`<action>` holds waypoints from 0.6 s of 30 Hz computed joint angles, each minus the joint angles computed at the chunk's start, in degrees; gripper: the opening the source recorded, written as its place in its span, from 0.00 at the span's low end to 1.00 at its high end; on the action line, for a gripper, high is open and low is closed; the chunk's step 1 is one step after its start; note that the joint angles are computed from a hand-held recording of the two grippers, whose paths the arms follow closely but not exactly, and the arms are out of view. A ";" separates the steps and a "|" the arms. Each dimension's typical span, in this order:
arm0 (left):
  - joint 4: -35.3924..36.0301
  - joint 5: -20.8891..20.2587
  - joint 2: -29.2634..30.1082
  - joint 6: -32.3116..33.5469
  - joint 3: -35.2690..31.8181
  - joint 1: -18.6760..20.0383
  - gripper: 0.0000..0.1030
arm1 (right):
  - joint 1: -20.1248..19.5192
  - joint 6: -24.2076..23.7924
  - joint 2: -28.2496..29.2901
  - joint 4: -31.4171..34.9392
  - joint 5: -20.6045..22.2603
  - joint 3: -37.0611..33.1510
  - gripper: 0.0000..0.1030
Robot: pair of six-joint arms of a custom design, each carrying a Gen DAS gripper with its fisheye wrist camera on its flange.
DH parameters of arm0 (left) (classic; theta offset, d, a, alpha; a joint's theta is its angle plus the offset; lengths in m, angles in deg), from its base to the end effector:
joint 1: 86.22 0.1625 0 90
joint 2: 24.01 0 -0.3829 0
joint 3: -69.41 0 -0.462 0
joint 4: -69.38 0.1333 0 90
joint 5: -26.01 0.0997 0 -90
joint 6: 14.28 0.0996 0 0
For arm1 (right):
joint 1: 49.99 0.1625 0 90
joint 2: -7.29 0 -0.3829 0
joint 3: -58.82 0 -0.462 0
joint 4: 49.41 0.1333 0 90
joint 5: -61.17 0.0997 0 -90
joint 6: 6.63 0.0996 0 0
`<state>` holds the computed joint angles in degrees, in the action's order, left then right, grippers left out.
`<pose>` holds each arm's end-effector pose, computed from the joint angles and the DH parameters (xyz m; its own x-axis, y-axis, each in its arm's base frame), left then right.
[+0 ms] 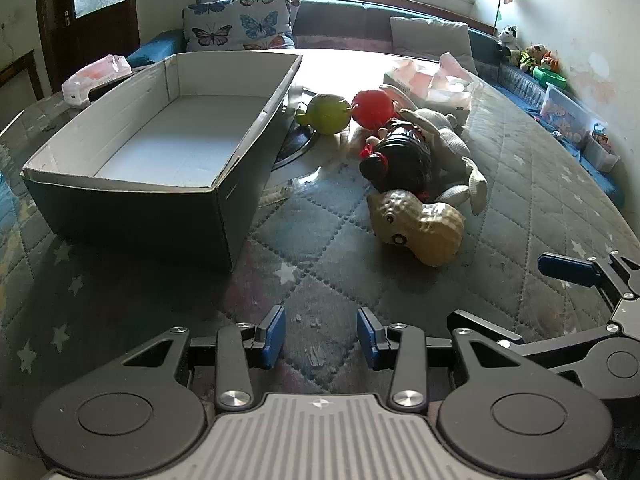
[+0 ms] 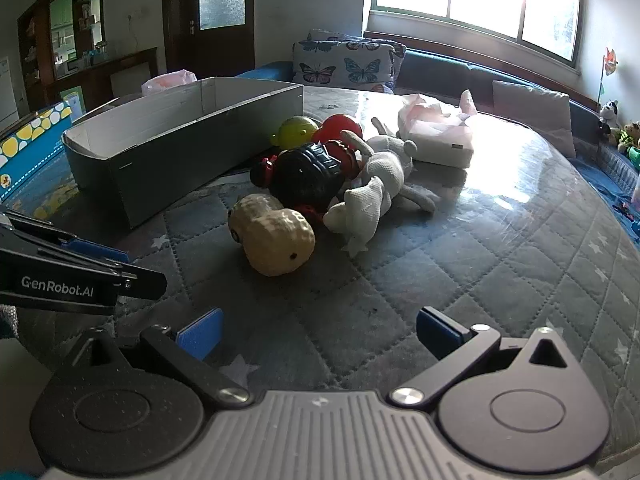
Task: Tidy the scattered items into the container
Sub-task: 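Move the left tool toward the tan peanut toy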
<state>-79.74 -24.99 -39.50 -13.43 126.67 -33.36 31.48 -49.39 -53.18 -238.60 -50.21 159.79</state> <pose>-0.3460 -0.7814 -0.0871 -0.7242 0.3309 -0.6050 0.5871 0.7561 -0.2893 -0.0036 -0.6780 0.2326 -0.6945 -0.0214 0.7191 -0.5373 0.6802 -0.4987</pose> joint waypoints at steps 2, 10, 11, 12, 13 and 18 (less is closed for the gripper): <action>0.51 -0.03 0.29 -0.10 -0.63 0.05 0.41 | 0.02 0.08 0.09 0.10 0.05 -0.19 1.00; 1.88 -0.28 1.60 0.07 -3.06 0.22 0.41 | 0.07 0.09 0.33 0.87 0.24 -0.81 1.00; 2.05 -0.31 1.76 0.06 -3.37 0.24 0.41 | 0.07 0.08 0.39 0.94 0.24 -0.89 1.00; 2.25 -0.29 1.98 0.04 -3.73 0.24 0.41 | 0.05 0.03 0.49 1.00 0.25 -1.01 1.00; 2.45 -0.28 2.18 0.04 -4.07 0.23 0.41 | 0.04 -0.01 0.58 1.07 0.23 -1.14 1.00; 3.36 -0.57 2.93 0.11 -5.47 0.27 0.41 | -0.12 0.28 0.73 1.37 0.79 -1.46 1.00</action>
